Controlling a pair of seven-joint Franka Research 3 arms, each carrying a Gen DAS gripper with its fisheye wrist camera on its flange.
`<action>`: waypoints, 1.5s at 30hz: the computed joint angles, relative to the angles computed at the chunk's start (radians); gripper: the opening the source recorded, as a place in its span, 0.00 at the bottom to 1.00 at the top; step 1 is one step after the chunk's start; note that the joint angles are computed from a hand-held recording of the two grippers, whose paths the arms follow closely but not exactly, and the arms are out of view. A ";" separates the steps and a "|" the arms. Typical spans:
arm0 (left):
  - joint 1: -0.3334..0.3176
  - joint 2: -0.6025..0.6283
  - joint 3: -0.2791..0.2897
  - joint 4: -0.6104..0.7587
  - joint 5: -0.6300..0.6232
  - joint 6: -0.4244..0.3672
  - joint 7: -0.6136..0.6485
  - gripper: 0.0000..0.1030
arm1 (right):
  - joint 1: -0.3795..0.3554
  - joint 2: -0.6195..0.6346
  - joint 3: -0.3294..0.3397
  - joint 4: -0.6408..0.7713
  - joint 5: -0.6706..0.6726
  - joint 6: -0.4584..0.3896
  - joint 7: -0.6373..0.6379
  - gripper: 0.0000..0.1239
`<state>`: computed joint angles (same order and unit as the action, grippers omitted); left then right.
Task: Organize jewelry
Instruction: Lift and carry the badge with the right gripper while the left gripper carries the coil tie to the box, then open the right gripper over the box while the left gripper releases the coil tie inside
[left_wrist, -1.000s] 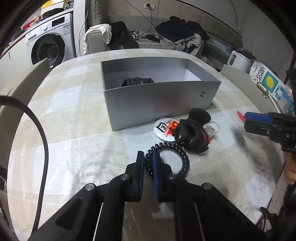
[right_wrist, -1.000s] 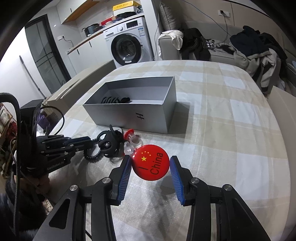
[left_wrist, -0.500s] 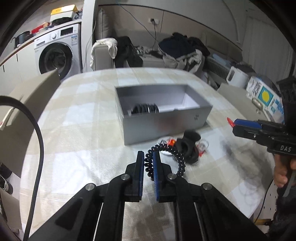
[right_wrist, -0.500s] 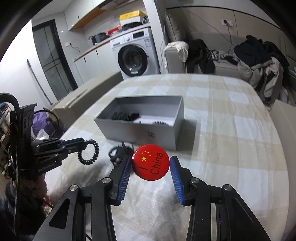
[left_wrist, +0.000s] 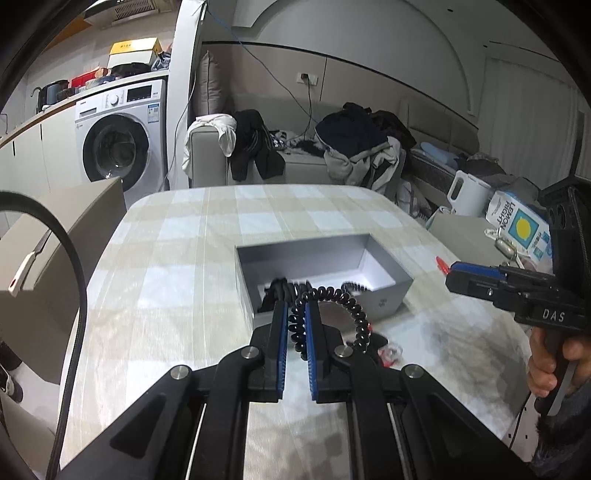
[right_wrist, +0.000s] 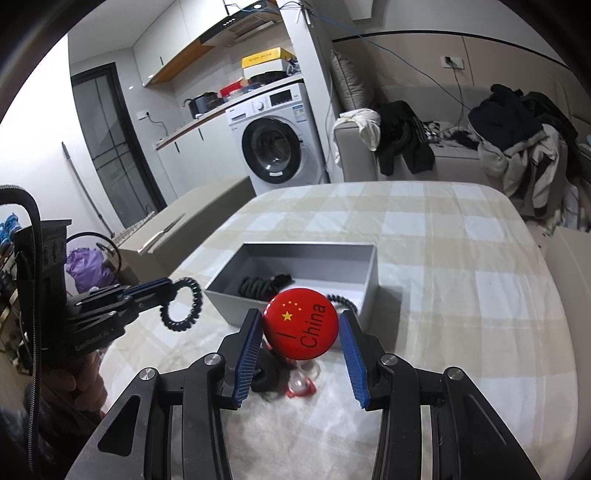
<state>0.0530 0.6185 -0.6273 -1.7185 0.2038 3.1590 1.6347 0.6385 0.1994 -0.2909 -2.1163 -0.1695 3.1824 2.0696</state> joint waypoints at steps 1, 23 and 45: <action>-0.006 0.008 0.003 0.014 0.001 0.001 0.000 0.05 | 0.000 0.008 0.000 0.011 -0.001 0.003 -0.002 0.33; -0.145 0.131 0.107 0.250 -0.025 -0.063 0.003 0.05 | -0.262 0.146 0.297 0.184 0.357 -0.008 -0.347 0.33; -0.255 0.197 0.214 0.404 -0.084 -0.172 0.013 0.04 | -0.409 0.234 0.465 0.302 0.582 -0.076 -0.528 0.34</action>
<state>-0.2018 0.8152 -0.4128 -1.3143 0.1198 2.9871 1.6475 0.2298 0.4339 0.1737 -1.8138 0.4127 3.1063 1.5413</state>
